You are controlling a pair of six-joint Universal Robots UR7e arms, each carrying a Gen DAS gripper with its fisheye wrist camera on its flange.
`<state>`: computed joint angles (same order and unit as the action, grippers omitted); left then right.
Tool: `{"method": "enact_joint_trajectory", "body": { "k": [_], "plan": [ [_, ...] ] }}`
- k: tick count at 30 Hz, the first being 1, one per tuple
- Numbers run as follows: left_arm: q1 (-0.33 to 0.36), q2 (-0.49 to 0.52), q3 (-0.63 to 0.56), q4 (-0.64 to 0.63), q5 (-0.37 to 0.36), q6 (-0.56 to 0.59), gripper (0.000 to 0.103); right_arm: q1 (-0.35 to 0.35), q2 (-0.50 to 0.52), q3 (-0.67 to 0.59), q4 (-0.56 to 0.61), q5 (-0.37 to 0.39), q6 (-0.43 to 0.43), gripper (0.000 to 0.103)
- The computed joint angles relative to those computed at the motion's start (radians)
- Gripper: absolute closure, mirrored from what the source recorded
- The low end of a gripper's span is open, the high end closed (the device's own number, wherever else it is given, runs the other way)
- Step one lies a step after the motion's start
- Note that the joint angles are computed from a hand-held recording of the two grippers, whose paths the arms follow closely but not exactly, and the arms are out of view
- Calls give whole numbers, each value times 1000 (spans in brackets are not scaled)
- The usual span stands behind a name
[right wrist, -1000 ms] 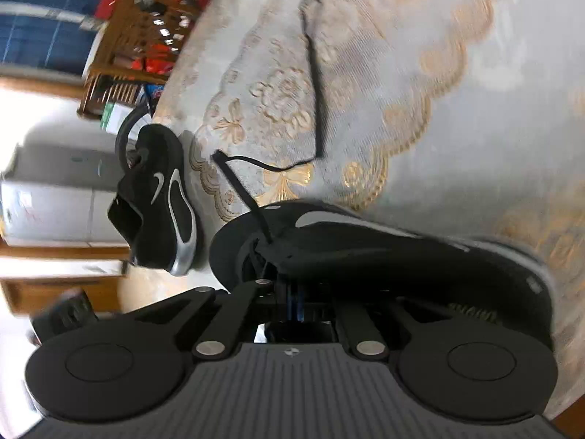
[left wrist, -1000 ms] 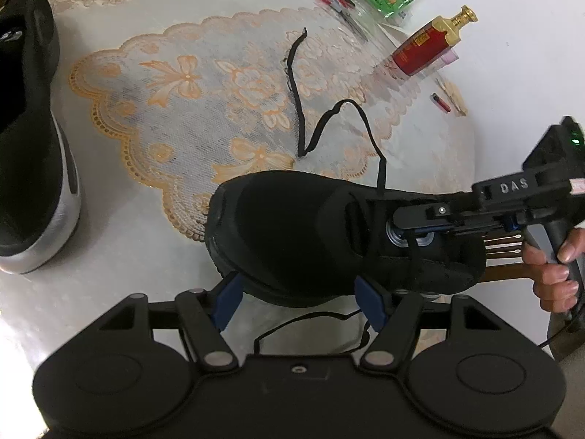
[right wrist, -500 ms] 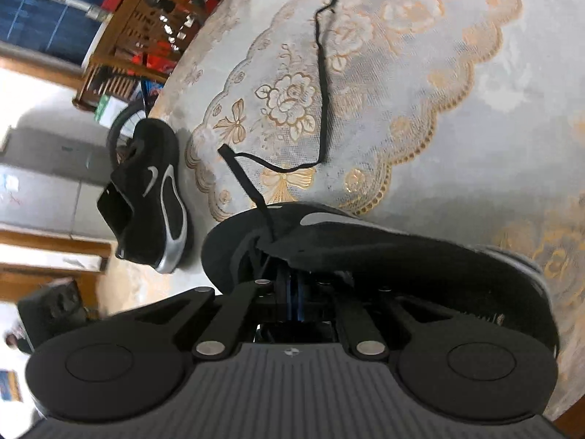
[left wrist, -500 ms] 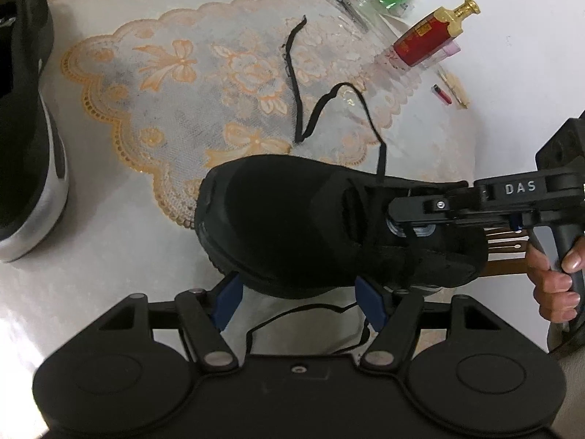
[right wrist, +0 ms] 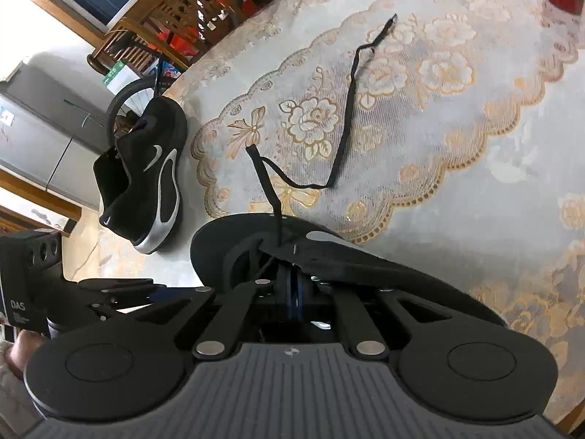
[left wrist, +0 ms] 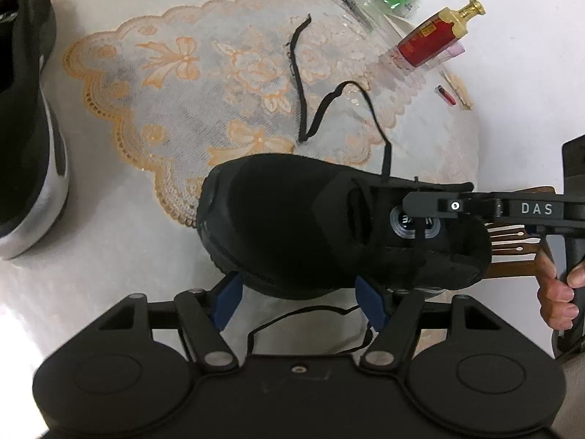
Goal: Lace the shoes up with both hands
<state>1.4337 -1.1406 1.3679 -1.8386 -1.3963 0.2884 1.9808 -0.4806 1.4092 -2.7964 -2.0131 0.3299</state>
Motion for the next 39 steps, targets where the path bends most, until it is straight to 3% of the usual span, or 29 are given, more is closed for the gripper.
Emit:
{"method": "enact_joint_trajectory", "body": {
  "k": [8,9,13,14,21,24,27,28,32,35,36,37,38,39],
  "plan": [
    [-8,-2,0,-14,-8,9,37,10,24,24,-117,-51,-101,99],
    [-8,-1,-4,-12,-13,11,37,10,23,28,-121,-50,-105,93],
    [-11,1,-4,-14,-15,14,36,14,-14,64,-131,-12,-91,41],
    [-10,-1,-1,-18,-17,15,36,16,-25,75,-134,-3,-87,41],
    [-12,-33,39,-59,-39,11,36,28,-105,142,-205,62,-130,41],
    [-42,-59,66,-57,-72,101,36,4,-102,128,-105,112,-62,57],
    [-63,-70,71,-31,-86,145,36,-15,-83,130,-107,186,18,57],
    [-67,-72,74,-31,-79,151,36,-15,-70,122,-111,189,34,57],
    [-64,-82,76,-27,-44,123,36,16,-20,54,-50,50,71,57],
    [-57,-92,79,-26,-34,98,36,-6,-17,59,-65,109,132,58],
    [-56,-96,80,-25,-30,91,36,-14,-16,60,-68,128,151,64],
    [-56,-100,83,-26,-26,85,36,-22,-14,61,-71,147,171,80],
    [-55,-103,82,-23,-23,82,36,-21,-11,59,-66,132,184,90],
    [-55,-107,84,-24,-20,77,36,-20,-11,61,-73,122,188,95]
  ]
}}
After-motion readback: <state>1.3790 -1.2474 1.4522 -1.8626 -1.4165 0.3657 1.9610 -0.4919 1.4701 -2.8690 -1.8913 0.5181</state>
